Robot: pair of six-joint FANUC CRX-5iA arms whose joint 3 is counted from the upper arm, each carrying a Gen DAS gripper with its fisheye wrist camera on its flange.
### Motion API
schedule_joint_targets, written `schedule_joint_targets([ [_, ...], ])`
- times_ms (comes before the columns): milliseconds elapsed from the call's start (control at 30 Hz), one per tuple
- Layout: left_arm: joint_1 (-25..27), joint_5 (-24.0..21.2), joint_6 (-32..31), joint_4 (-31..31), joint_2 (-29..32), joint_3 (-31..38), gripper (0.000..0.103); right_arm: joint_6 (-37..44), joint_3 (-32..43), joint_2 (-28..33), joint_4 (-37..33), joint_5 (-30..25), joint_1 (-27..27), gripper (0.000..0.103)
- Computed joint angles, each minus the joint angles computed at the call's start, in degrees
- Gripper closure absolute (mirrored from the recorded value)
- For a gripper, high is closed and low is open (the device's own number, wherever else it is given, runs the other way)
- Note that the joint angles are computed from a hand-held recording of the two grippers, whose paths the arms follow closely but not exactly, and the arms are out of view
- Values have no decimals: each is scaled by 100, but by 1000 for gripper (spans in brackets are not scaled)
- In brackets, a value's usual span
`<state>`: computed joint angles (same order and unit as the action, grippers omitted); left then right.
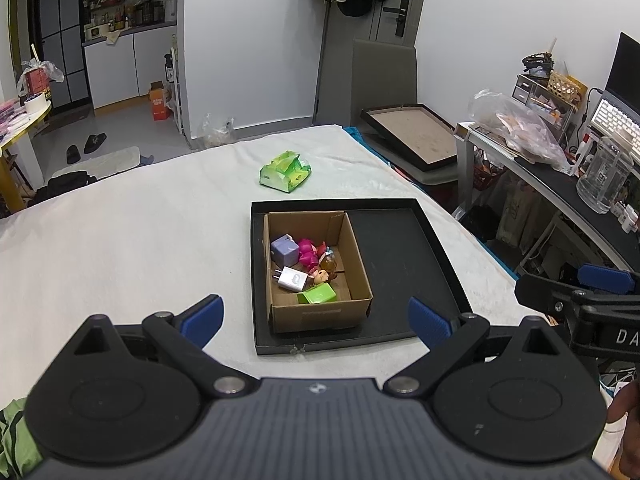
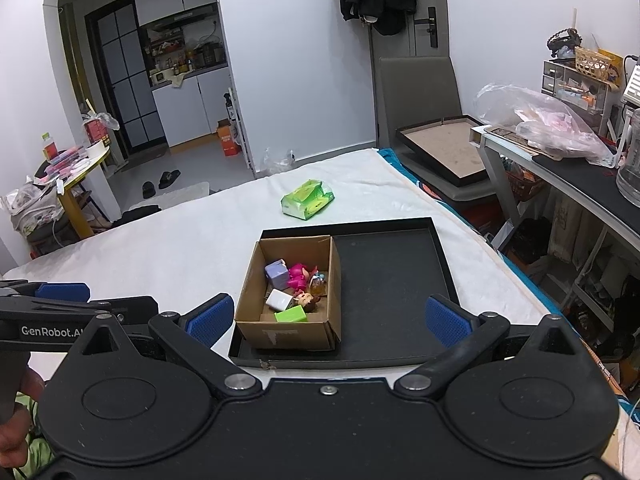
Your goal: Organize rigid objects
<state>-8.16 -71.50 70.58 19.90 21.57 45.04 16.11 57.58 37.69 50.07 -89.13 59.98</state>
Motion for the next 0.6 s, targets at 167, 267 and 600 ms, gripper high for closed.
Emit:
schedule_joint_targets([
  [167,2,-38,13,7,63,97,5,11,-16,-10,-11,24,-6,0],
  [267,3,-47,5,11,86,128,5,7,-26,-17,-19,38,-17,0],
  [600,-69,-86,14,-24,201,264,5,-15,-42,-17,-136,87,-77,0],
])
